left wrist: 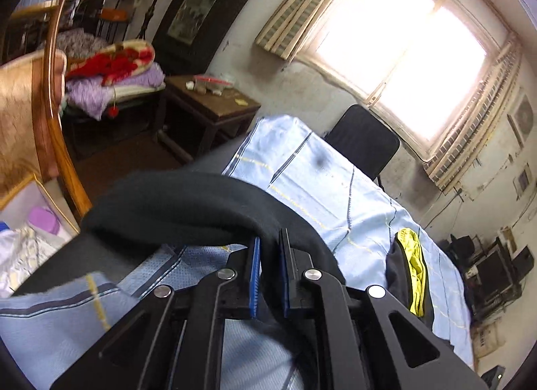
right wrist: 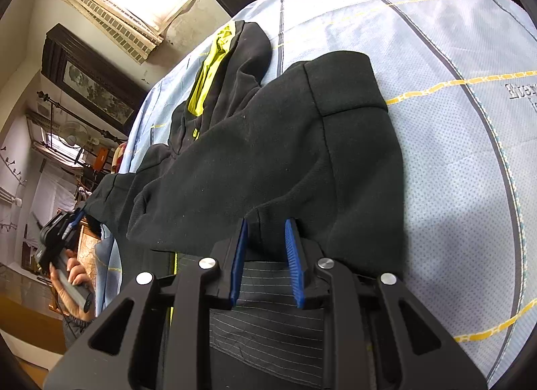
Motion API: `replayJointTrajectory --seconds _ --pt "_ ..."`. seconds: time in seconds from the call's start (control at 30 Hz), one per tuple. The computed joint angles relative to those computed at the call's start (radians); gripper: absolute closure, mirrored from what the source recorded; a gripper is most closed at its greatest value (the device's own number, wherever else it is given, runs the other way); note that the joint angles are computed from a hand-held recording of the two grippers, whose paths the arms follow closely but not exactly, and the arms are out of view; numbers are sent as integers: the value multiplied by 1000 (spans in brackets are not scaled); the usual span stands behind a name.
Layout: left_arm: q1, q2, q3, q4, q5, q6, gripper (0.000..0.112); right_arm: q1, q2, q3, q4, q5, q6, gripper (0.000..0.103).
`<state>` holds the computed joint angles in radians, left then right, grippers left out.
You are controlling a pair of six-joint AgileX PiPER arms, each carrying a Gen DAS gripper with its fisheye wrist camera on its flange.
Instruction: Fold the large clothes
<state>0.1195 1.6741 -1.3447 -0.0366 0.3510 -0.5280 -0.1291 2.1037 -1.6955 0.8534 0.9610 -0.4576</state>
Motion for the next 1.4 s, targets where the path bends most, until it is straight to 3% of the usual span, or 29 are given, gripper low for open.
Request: replayJointTrajectory --seconds 0.17,0.3,0.47,0.57,0.7,0.83,0.9,1.1,1.17,1.4 --pt "-152 -58 -18 500 80 -382 103 -8 9 -7 12 15 -2 80" --pt "-347 -32 -86 881 248 -594 103 -25 28 -26 39 49 -1 80" --pt "-601 111 -192 1156 472 -624 103 -35 37 -35 56 71 4 80" --pt "-713 220 -234 1243 547 -582 102 -36 36 -34 57 73 6 80" --pt "-835 446 -373 1227 615 -372 99 -48 48 -46 71 97 6 80" --pt "-865 524 -401 1238 634 -363 91 -60 59 -58 90 119 10 80" --pt "-849 482 -368 1204 592 -368 61 -63 60 -60 95 123 12 80" --pt "-813 266 -163 1159 463 -443 20 -45 17 -18 79 74 -23 71" --pt "-788 177 -75 1070 407 -428 17 -36 -9 8 70 41 -39 68" --pt "-454 -30 152 384 109 -87 17 -41 -8 13 85 39 -45 66"
